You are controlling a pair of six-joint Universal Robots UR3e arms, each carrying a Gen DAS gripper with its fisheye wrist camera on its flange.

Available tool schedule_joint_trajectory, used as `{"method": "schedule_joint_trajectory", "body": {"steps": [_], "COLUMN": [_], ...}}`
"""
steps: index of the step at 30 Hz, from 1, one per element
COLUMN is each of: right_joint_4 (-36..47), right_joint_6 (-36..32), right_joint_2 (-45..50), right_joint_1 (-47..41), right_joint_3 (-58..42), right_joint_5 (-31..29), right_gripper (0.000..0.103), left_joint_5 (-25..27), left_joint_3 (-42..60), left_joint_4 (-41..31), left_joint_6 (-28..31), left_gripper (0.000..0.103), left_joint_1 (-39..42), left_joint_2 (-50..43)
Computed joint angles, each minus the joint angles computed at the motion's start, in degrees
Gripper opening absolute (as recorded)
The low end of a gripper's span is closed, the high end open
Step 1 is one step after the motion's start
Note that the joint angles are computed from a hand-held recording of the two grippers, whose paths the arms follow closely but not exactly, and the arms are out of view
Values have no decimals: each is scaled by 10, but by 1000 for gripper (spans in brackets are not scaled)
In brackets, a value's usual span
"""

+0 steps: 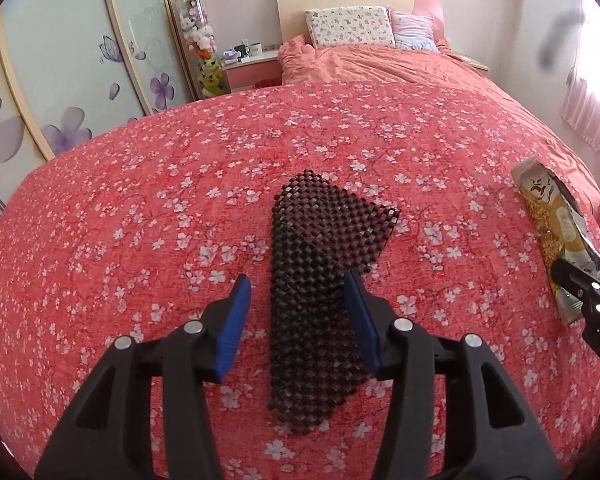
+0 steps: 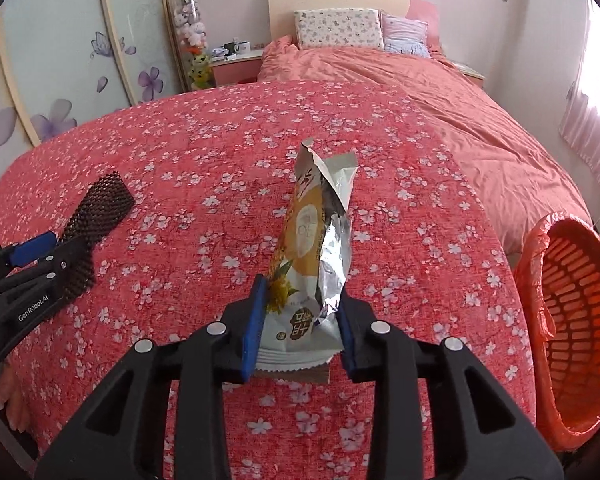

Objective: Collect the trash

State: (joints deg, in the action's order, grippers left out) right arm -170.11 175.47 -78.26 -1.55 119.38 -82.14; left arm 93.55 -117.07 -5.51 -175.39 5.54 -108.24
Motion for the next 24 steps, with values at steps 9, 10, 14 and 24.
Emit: {"method": "schedule_joint_trajectory", "body": {"steps": [9,10,14,24], "right_joint_4": [-14,-15,-17,-17], "right_joint_6": [-1,0,-4,-9], "right_joint_2": [-5,-5,-9,-12], "right_joint_1": [-23,-24,-35,-46], "right_joint_3": [22,23,31,37], "right_joint_5": [33,37,49,62], "right_gripper": [34,34,34,34], "left_joint_5": [-37,-52,-78,-72], "left_joint_3": [-18,-22,-34,-31], "left_joint_4": [-5,-8,-9,-12], "left_joint_6": [-9,-12,-12,-18], "left_gripper": [59,60,61,61], "left_joint_1": [30,40,61,53], "left_joint_2": [14,18,27,27]}}
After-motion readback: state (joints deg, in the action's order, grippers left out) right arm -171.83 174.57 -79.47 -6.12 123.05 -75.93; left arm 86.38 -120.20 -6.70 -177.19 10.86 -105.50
